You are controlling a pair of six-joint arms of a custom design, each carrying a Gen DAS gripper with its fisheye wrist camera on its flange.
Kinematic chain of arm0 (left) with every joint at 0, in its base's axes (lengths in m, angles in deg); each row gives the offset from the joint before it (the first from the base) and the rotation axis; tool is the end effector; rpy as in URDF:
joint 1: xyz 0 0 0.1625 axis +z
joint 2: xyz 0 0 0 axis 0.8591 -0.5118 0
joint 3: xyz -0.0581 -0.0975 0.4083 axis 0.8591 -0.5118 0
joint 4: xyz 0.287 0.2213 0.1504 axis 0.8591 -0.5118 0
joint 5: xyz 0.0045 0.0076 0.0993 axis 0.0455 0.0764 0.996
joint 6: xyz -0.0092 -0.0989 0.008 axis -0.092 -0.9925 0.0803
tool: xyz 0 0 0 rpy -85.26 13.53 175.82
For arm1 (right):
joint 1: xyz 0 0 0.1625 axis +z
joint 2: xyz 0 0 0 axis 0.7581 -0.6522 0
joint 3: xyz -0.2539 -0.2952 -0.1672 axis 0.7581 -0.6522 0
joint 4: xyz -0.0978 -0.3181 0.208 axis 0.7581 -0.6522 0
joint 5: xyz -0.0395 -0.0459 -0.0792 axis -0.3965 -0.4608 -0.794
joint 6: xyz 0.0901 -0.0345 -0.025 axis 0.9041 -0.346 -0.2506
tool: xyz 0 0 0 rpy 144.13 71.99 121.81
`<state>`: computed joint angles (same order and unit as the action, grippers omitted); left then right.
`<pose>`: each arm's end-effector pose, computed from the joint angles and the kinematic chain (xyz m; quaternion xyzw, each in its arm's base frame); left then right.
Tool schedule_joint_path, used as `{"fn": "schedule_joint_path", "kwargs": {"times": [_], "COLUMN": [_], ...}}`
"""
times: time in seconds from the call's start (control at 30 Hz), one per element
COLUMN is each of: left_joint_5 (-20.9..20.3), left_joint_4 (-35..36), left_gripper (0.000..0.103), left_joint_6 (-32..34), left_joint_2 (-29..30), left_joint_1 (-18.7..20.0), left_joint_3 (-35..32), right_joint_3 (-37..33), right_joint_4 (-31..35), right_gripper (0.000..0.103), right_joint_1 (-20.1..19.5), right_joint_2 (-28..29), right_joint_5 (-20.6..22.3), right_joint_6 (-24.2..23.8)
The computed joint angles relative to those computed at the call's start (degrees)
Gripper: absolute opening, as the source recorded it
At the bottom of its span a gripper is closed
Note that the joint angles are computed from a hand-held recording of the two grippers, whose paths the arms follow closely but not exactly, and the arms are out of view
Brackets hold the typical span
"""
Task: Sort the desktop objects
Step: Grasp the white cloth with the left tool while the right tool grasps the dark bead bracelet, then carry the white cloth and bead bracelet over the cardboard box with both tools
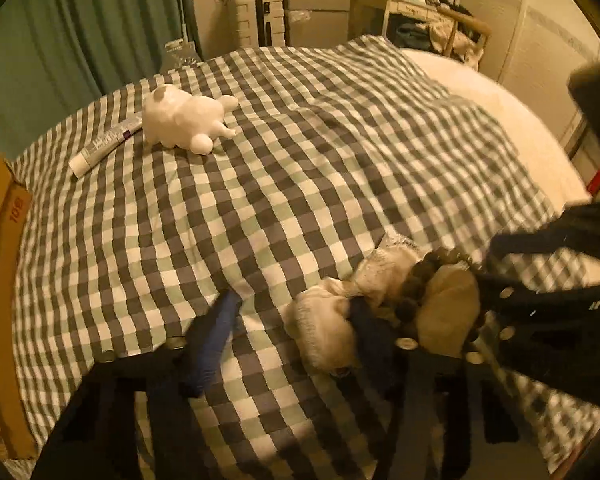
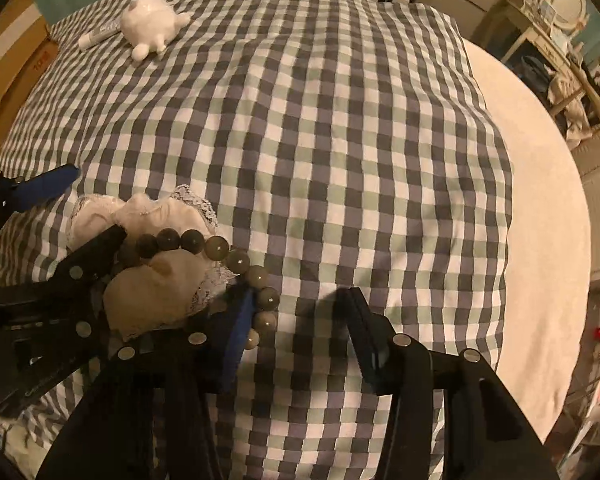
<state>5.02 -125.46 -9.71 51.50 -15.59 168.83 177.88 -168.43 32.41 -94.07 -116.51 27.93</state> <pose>-0.3436 -0.5813 -0.0905 0.4258 0.8659 -0.0923 0.2457 -0.0162 -0.4996 0.2816 -0.0570 -0.8742 0.1554 0.4564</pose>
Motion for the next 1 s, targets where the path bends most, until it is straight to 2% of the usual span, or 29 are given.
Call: {"fn": "schedule_joint_path", "kwargs": {"times": [0.03, 0.07, 0.1, 0.17, 0.27, 0.5, 0.63, 0.73, 0.83, 0.93, 1.0], "left_joint_5": [-0.8, -2.2, -3.3, -3.3, -3.2, 0.1, 1.8, 2.8, 3.3, 4.0, 4.4], "left_joint_4": [-0.2, 0.0, 0.3, 0.0, -1.2, -3.7, -5.5, -5.9, -6.9, -8.1, -8.6], "left_gripper": [0.031, 0.014, 0.012, 0.006, 0.004, 0.003, 0.003, 0.003, 0.003, 0.003, 0.003], "left_joint_6": [-0.5, -1.0, -1.3, -1.1, -1.1, -0.2, 1.2, 1.2, 0.9, 1.1, 1.3], "left_joint_2": [-0.3, -0.8, -1.2, -1.5, -2.2, -3.7, -5.0, -6.6, -8.6, -10.4, -11.5], "left_joint_1": [0.3, 0.7, 0.9, 0.7, 0.4, -0.3, -0.7, -0.6, -0.7, -1.2, -1.5], "left_joint_3": [0.0, 0.0, 0.0, 0.2, 0.8, 0.2, 0.5, 1.3, 2.5, 3.7, 4.3], "right_joint_3": [0.1, 0.1, 0.1, 0.3, 0.7, 2.5, 2.2, 2.3, 1.6, 2.5, 2.3], "right_joint_4": [0.0, 1.1, 2.4, 1.7, 0.7, -6.0, -7.8, -10.3, -15.5, -19.3, -19.5], "right_gripper": [0.033, 0.016, 0.011, 0.011, 0.011, 0.011, 0.011, 0.011, 0.011, 0.011, 0.011], "right_joint_1": [0.3, 0.3, 0.4, 1.3, 1.3, 1.8, 2.7, 2.9, 3.2, 3.7, 3.9], "right_joint_2": [0.1, -0.2, -0.5, 0.2, -0.5, -3.0, -5.3, -6.2, -3.8, -4.1, -5.3], "right_joint_5": [0.1, 1.1, 2.1, 0.9, 1.5, 0.0, 3.4, 9.4, 10.7, 12.1, 13.4], "right_joint_6": [-0.5, -0.1, 0.8, -0.1, 0.4, 1.5, 0.7, 0.3, -2.0, -2.8, -3.0]}}
